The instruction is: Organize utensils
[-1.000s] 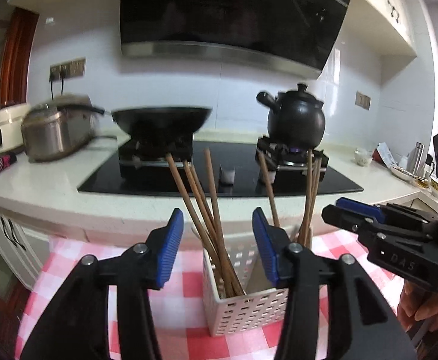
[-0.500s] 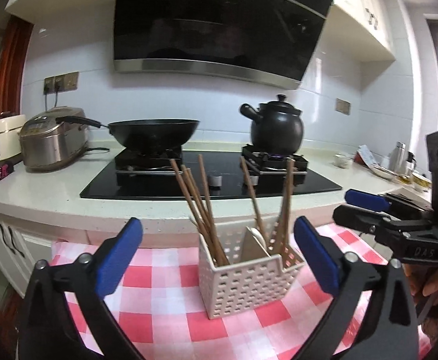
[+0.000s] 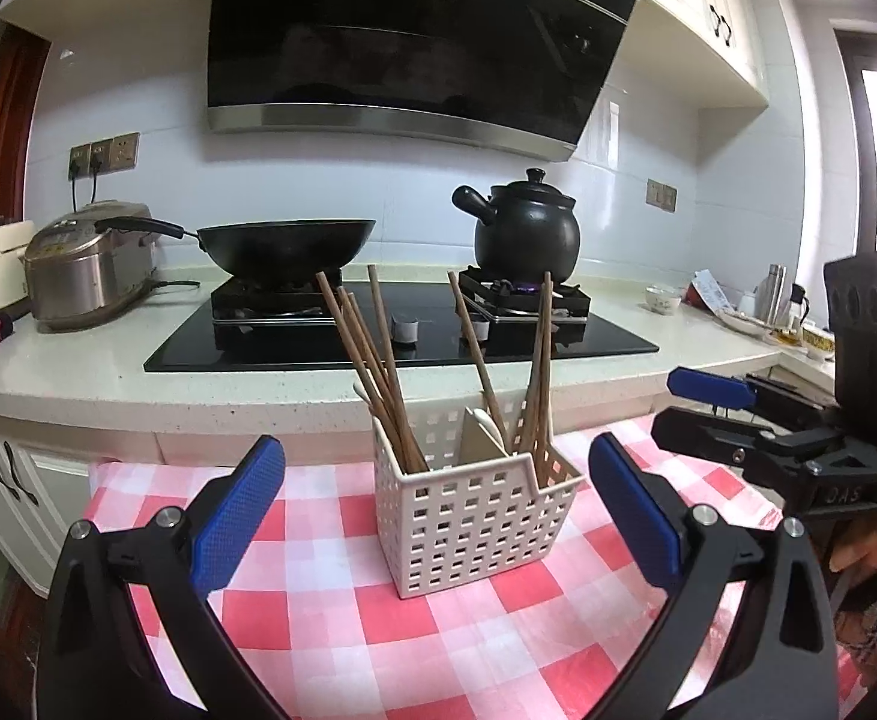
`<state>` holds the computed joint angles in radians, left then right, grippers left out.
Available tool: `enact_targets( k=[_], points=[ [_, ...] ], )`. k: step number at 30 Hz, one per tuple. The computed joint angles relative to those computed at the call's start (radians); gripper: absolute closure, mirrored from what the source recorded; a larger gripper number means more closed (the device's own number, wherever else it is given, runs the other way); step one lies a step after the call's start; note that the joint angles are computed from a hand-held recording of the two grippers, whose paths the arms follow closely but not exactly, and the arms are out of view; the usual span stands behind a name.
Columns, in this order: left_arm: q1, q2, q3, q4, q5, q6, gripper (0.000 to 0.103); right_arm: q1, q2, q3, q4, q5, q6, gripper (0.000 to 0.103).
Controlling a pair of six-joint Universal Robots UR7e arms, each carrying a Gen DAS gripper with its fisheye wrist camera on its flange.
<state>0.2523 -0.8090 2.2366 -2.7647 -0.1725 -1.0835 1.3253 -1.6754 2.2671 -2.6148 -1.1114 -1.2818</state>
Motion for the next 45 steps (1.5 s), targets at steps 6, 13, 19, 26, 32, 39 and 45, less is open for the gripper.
enact_targets(
  k=[6, 13, 19, 26, 32, 39, 45],
  points=[
    [-0.004, 0.008, -0.003, 0.019, -0.003, -0.018, 0.005, -0.003, -0.004, 0.010, -0.008, 0.002, 0.000, 0.018],
    [-0.004, -0.004, 0.006, 0.052, -0.009, -0.060, 0.005, -0.002, 0.001, 0.012, -0.017, -0.010, -0.005, 0.018],
    [-0.006, -0.004, 0.006, 0.069, -0.010, -0.071, 0.005, -0.008, -0.003, 0.018, -0.018, -0.002, -0.012, 0.018],
    [-0.009, -0.011, 0.009, 0.111, -0.007, -0.118, 0.005, -0.011, -0.008, 0.024, -0.024, -0.007, -0.008, 0.018],
    [-0.015, -0.029, 0.009, 0.213, -0.010, -0.203, 0.005, -0.021, -0.021, 0.037, -0.030, -0.005, -0.009, 0.018],
    [-0.052, -0.045, 0.004, 0.457, -0.042, -0.423, 0.005, -0.070, -0.091, 0.090, -0.017, 0.014, -0.047, 0.018],
    [-0.101, -0.037, -0.008, 0.606, -0.075, -0.562, 0.005, -0.130, -0.187, 0.141, 0.043, 0.048, -0.105, 0.018]
  ],
)
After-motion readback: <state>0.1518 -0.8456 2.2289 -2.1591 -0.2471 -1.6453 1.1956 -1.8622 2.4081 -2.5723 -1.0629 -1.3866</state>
